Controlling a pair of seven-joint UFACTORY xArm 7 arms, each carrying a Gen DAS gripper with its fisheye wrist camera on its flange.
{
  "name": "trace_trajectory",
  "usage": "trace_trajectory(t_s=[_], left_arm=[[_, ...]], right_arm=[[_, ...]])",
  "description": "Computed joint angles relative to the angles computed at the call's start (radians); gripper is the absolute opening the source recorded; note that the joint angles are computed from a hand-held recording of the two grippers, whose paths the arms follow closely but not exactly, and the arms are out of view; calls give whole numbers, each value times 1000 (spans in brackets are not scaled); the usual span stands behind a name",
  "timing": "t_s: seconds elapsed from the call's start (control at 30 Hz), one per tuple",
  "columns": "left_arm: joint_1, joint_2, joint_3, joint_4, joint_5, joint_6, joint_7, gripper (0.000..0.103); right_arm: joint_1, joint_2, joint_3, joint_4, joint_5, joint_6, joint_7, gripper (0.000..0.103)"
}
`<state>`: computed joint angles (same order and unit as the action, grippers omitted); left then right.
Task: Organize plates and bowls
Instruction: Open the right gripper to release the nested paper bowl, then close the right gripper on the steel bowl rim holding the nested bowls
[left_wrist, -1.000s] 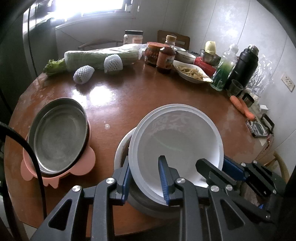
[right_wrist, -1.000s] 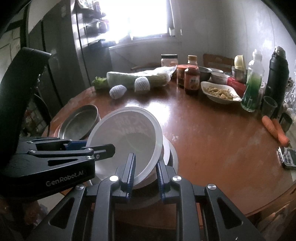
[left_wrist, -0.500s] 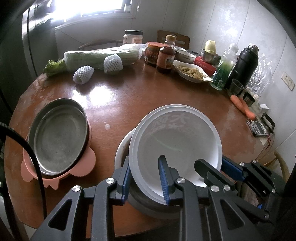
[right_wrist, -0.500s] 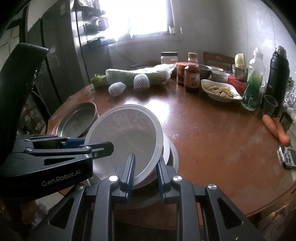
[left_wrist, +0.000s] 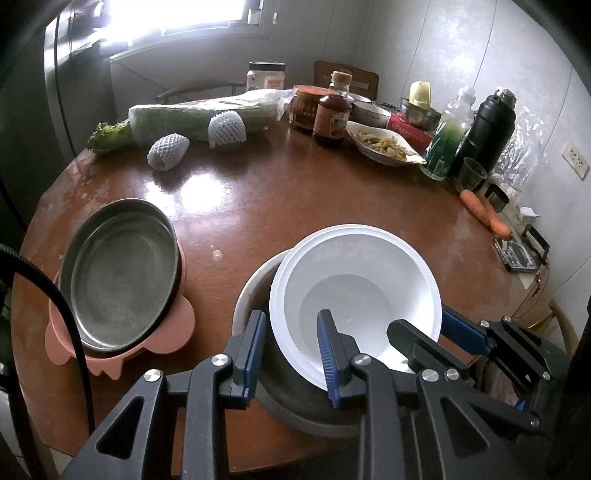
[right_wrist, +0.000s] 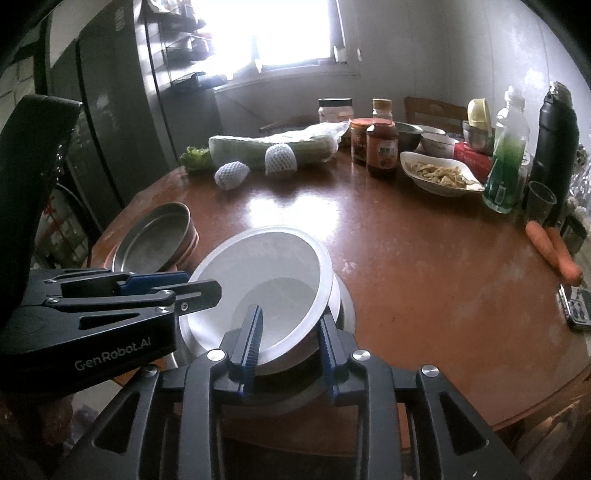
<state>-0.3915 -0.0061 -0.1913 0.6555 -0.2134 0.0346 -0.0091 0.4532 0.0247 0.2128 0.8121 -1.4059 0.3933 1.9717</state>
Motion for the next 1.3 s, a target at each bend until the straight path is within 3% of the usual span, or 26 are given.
trace_trajectory(t_s=[0.6, 1.0, 1.3], left_arm=[[-41, -42, 27, -27, -124, -18, 110, 31], [-99, -82, 83, -50, -253, -31, 211, 35], [-86, -111, 94, -82, -188, -48, 148, 44]], right_arm=[[3, -22, 11, -8, 4, 22, -5, 35], [2, -69, 31, -18, 14, 79, -10, 48], [-1, -96, 52, -17, 44, 125, -38, 54]])
